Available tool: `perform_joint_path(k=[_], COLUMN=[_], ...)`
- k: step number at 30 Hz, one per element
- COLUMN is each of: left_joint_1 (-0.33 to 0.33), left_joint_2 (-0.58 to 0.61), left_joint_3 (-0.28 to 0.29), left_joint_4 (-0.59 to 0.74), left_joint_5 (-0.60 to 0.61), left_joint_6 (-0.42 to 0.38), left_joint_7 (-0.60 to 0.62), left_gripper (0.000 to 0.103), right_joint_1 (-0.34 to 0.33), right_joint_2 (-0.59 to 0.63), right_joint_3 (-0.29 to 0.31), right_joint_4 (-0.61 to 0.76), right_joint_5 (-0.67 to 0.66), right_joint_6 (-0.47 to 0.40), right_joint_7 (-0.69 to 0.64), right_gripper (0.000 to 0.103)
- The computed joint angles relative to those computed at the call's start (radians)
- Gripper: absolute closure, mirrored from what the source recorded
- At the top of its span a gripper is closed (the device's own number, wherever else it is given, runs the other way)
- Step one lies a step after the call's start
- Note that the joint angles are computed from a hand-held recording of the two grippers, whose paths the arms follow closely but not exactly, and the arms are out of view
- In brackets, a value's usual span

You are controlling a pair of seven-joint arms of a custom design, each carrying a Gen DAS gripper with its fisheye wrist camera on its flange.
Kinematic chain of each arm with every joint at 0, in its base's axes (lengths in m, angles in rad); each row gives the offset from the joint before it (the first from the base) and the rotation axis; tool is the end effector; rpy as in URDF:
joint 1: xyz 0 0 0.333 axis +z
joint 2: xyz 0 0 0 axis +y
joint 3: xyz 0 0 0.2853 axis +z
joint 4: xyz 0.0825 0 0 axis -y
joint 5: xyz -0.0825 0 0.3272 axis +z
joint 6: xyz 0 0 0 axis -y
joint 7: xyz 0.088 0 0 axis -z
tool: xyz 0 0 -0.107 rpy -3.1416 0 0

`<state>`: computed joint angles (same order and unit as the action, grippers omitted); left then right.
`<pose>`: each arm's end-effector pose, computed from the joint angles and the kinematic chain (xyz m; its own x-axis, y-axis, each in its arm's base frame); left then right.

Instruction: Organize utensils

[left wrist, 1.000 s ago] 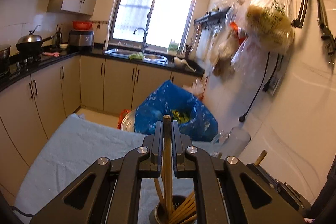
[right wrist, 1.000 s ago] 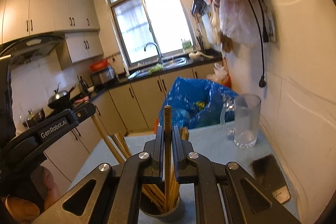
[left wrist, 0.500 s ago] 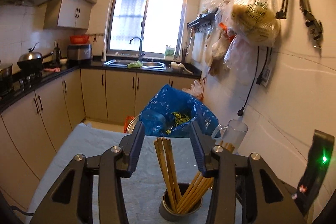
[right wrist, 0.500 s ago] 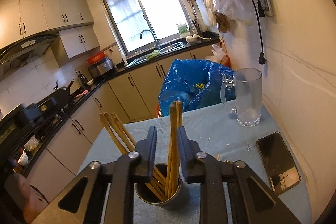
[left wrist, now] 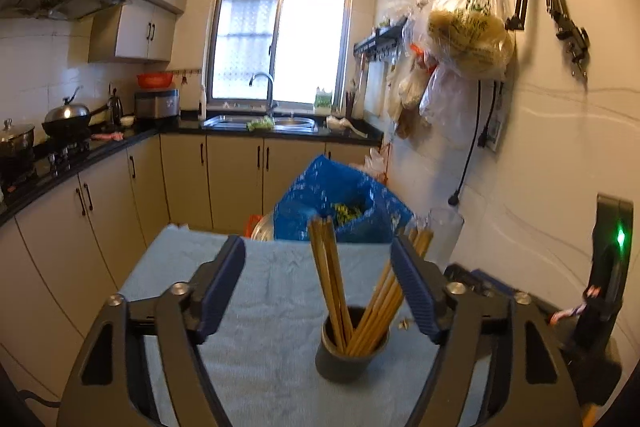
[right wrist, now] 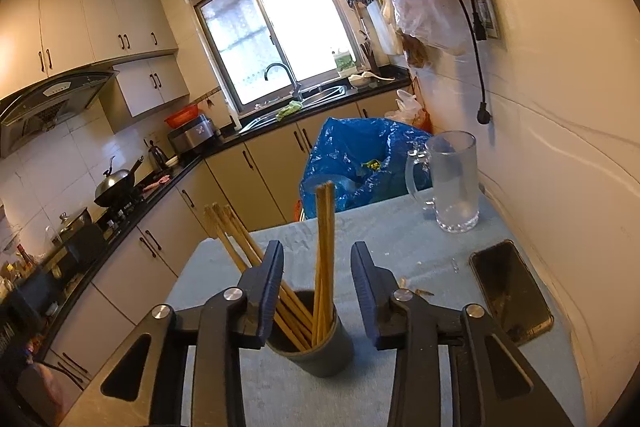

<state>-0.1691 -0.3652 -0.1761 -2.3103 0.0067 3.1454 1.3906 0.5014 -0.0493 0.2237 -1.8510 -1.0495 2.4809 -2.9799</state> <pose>0.4123 -0.1631 0.6265 -0.2656 -0.9590 0.0987 -0.3791 0.0098 -0.9253 0.4011 0.3635 0.5969 -0.1345 -0.9202 -0.3677 -0.4577 0.3868 -0.8006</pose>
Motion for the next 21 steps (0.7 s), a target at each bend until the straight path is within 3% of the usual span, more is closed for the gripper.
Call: perform_joint_path(k=[6, 13, 17, 21], left_joint_1=[-0.118, -0.116, -0.086, 0.053], left_joint_2=[-0.046, -0.101, -0.148, -0.213], left_joint_3=[0.098, 0.095, 0.072, -0.05], left_joint_4=[-0.056, -0.128, -0.188, -0.264], left_joint_5=[-0.104, -0.167, -0.167, -0.057], left_joint_6=[-0.128, -0.219, -0.233, -0.174], left_joint_7=[0.06, 0.112, 0.108, 0.017], left_gripper=[0.021, 0.02, 0.019, 0.013], right_joint_1=[0.005, 0.007, 0.013, 0.027], right_joint_2=[-0.043, -0.07, -0.079, -0.09], right_joint_3=[0.019, 0.049, 0.064, 0.082], right_joint_4=[-0.061, -0.11, -0.134, -0.162], right_joint_5=[0.032, 0.059, 0.071, 0.081], right_joint_6=[-0.02, -0.046, -0.057, -0.076], right_joint_7=[0.009, 0.017, 0.029, 0.053], right_gripper=[0.059, 0.054, 0.052, 0.051])
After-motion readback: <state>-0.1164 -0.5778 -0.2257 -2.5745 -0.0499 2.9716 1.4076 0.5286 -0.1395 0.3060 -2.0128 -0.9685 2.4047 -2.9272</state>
